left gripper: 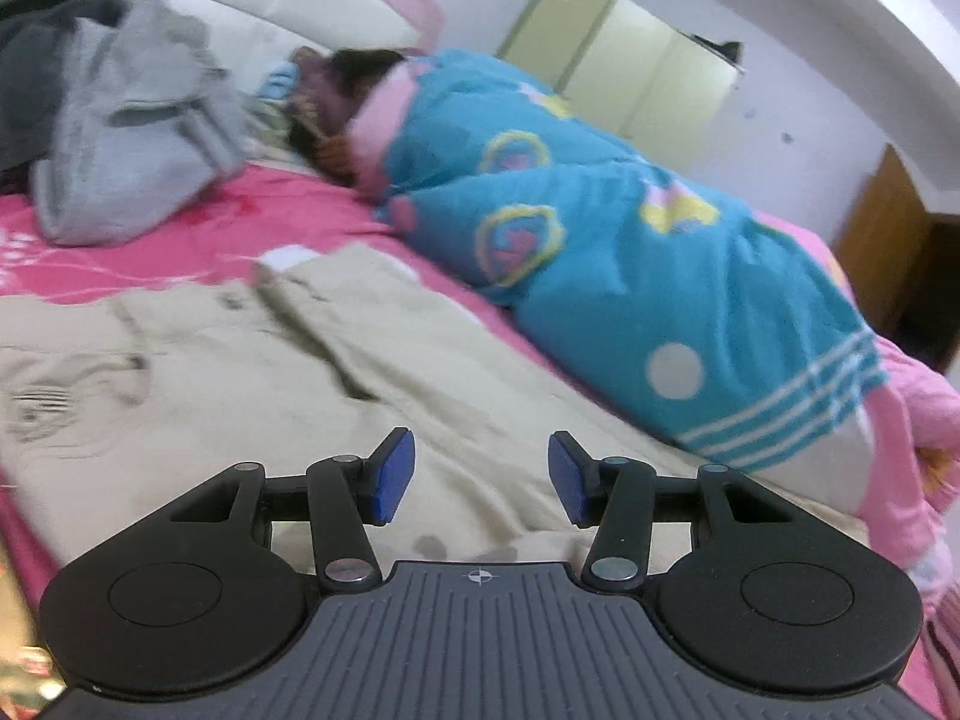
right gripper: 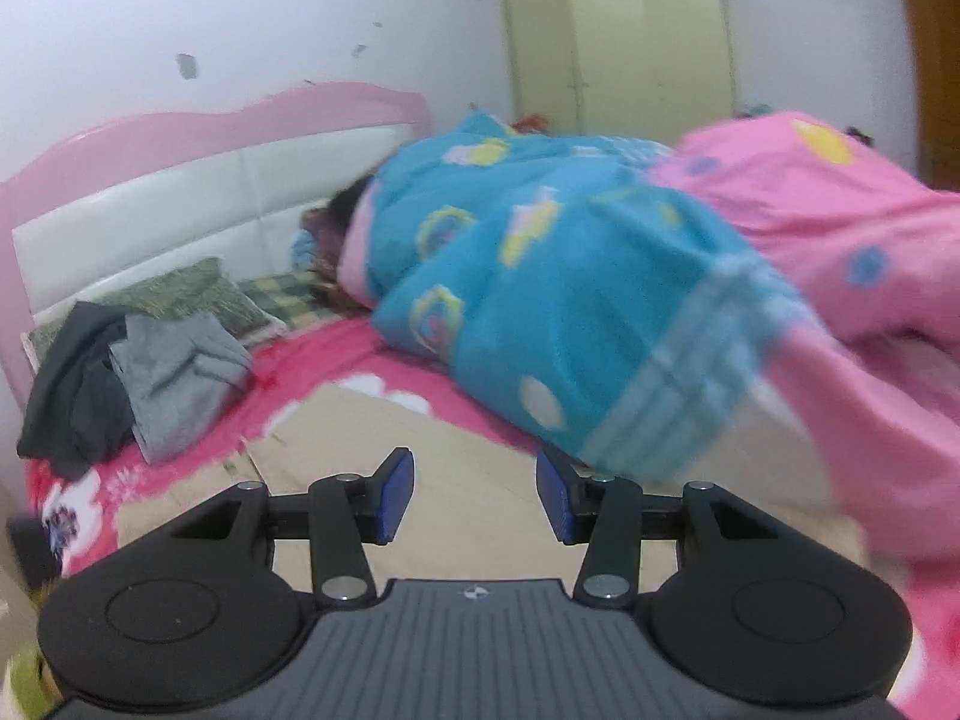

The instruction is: Fold clothes

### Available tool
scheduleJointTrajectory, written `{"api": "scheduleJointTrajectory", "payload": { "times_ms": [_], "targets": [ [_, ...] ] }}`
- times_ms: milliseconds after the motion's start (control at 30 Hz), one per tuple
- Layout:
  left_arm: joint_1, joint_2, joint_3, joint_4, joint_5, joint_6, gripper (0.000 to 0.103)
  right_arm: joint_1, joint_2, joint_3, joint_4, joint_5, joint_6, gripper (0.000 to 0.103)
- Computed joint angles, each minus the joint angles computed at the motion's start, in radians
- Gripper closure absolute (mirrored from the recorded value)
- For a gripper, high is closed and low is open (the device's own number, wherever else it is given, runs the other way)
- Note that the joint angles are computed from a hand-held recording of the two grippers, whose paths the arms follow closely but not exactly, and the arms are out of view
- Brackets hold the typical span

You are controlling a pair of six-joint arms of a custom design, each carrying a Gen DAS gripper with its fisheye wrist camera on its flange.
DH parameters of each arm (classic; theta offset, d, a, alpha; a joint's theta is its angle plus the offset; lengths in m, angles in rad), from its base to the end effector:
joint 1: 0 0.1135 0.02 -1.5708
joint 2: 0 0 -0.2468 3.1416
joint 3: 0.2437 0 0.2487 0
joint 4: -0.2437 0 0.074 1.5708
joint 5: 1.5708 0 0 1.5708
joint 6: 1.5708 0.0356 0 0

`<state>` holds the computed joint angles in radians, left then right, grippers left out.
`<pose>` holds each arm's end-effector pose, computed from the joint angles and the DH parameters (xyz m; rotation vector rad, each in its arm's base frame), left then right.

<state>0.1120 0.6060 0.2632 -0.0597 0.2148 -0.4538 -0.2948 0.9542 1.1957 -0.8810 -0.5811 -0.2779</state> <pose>0.1645 0.0109 0.1869 -0.4180 1.9447 -0.4339 0.1784 -0.0338 0.3689 -0.2955 2.0866 0.3020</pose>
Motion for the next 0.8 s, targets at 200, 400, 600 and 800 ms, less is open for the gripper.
{"api": "scheduleJointTrajectory", "payload": {
  "times_ms": [200, 400, 600, 800],
  "targets": [
    [-0.176, 0.292, 0.075, 0.075, -0.084, 0.005, 0.054, 0.009, 0.048, -0.095, 0.018, 0.064, -0.034, 0.055],
    [-0.151, 0.356, 0.085, 0.066, -0.058, 0.010, 0.054, 0.304, 0.418, -0.061, 0.359, 0.167, 0.124, 0.059],
    [-0.187, 0.320, 0.067, 0.044, -0.112, 0.052, 0.054, 0.512, 0.949, 0.285, 0.501, 0.285, 0.156, 0.062],
    [-0.185, 0.314, 0.055, 0.054, -0.111, 0.075, 0.054, 0.579, 1.380, 0.775, 0.428, 0.407, 0.218, 0.059]
  ]
}}
